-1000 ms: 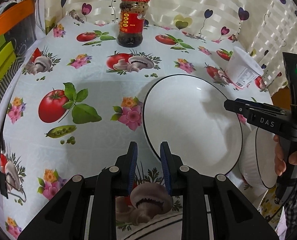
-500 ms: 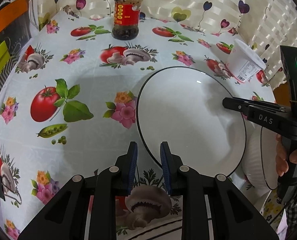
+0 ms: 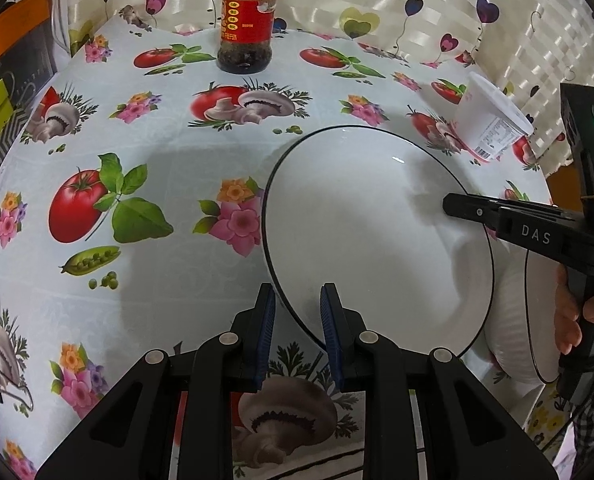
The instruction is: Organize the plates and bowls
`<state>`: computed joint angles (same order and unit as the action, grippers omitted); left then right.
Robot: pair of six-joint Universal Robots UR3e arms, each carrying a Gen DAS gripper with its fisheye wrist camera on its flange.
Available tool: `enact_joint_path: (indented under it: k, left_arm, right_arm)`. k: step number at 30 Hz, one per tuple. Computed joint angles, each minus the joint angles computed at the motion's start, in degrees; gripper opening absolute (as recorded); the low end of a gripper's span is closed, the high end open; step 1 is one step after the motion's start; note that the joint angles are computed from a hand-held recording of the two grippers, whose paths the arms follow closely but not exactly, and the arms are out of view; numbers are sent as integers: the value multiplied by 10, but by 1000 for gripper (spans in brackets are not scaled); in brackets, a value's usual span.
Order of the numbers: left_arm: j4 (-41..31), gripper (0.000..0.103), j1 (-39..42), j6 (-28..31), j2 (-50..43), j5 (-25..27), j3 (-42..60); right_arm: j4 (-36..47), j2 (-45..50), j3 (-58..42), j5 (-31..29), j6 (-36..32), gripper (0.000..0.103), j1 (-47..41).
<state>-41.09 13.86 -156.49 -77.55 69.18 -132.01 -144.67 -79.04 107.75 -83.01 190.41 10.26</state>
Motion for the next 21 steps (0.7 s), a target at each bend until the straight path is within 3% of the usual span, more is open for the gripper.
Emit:
enact_joint_path:
  k: [6,21]
  left_arm:
    - [10,24,-5,-4,-4,2,-3]
    - [7,24,8,-12,1,-7,-4]
  right_arm:
    - [-5,-6,15,40,16,12,-25]
    - [12,0,-6,19,34,12,-8]
